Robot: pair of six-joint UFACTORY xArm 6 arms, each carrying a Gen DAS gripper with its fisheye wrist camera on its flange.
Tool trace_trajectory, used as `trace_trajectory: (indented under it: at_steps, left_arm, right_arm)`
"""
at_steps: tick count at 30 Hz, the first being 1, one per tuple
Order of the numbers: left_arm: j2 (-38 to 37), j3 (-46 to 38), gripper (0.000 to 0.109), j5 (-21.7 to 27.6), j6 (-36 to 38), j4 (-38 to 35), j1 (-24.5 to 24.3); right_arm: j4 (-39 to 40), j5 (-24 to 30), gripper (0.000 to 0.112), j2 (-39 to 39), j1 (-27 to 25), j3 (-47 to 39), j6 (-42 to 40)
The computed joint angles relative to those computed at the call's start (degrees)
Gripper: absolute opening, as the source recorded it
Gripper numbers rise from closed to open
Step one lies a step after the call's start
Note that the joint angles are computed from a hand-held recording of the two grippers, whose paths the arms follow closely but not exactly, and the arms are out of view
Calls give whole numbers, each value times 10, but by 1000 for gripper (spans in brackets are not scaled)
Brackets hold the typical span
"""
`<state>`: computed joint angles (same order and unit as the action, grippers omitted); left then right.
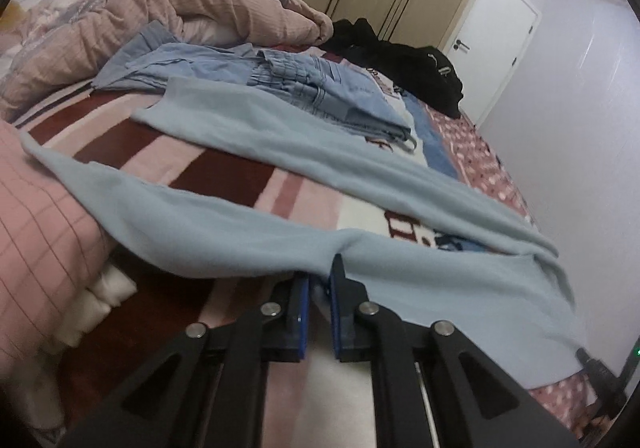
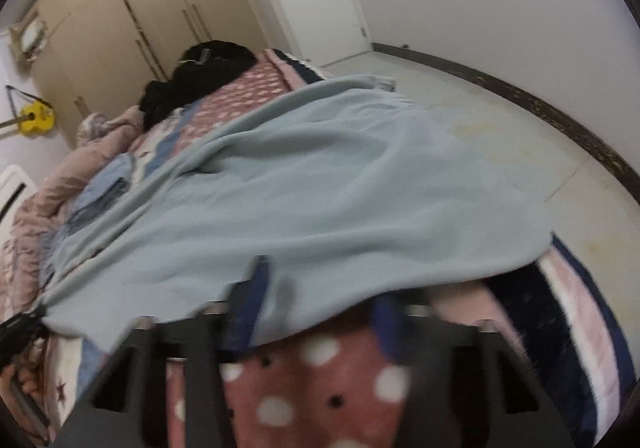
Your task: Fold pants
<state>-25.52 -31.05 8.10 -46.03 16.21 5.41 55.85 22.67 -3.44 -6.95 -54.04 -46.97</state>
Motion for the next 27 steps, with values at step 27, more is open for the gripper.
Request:
trace_trajectory:
  at_steps: [27]
  left_arm:
    - [329, -508, 15, 396, 204, 44, 64]
  right_arm:
    - [-337, 266, 3, 392, 43, -678, 250]
